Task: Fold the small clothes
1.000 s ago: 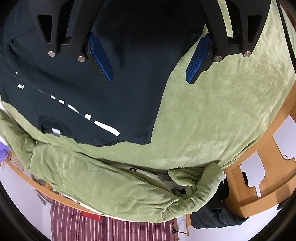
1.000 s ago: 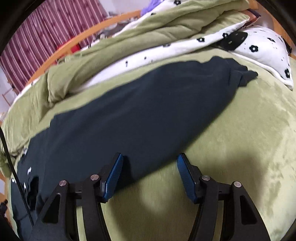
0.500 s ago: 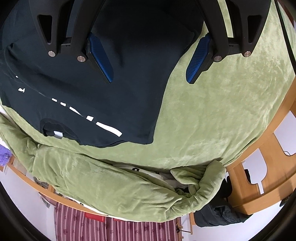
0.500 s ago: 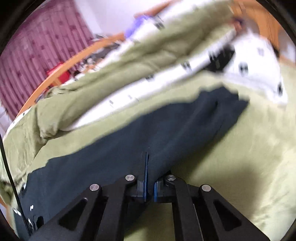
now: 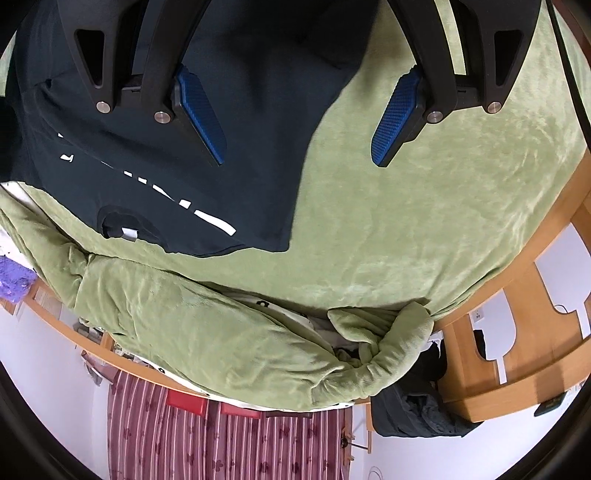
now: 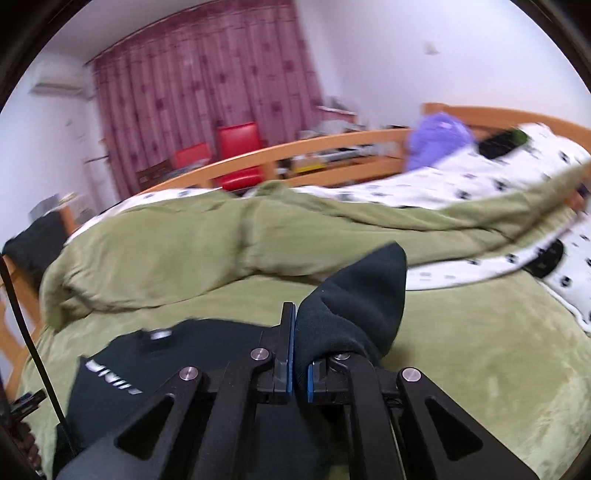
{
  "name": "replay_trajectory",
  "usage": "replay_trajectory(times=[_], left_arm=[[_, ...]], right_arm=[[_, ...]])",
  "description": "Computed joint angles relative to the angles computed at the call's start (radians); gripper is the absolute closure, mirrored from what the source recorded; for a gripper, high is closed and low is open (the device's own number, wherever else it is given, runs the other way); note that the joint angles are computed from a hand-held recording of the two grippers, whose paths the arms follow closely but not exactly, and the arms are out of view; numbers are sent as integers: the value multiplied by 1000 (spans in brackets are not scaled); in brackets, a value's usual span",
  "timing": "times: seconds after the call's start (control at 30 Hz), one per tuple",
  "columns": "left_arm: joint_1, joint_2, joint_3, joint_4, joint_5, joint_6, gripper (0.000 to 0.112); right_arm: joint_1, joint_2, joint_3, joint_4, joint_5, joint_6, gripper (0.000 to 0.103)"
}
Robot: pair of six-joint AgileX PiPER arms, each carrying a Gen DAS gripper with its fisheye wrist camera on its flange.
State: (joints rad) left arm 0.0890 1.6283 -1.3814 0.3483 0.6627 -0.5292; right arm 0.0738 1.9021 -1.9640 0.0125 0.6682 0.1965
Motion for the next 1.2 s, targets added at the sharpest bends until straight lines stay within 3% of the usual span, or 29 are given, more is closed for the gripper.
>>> replay_trajectory(times=[0.17,0.27,0.53,0.6,0.67,0.7,0.8,0.93,1.03,1.2], left_arm=[[51,-58,53,-16,-28,84,33],[105,-95,82,-94,-46,169,33],[186,-128,108,-172,-59,264,33],[189,-133,113,-181,-63,273,33],[194,-138,118,-200,-72,291,33],[193,-137,116,-205,-72,293,33],[182,-130,104,-242,-64,311,33],[115,-116,96,-171,-67,231,33],[57,-110,96,-110,-70,165,33],[-59,-89,86,-30,-63,75,33]], right_arm=[[248,63,-96,-186,76,176,98],[364,133,-145,-265,102,248,98],[497,348,-256,-279,166,282,96],[493,392,-292,-200,206,216,87],[490,432,-338,-118,265,136,64],[490,425,-318,-94,277,105,63],[489,327,-155,-82,211,70,63],[444,99,146,-23,43,6,55],[408,-48,328,-121,-68,74,46],[282,-171,482,-52,-134,55,44]])
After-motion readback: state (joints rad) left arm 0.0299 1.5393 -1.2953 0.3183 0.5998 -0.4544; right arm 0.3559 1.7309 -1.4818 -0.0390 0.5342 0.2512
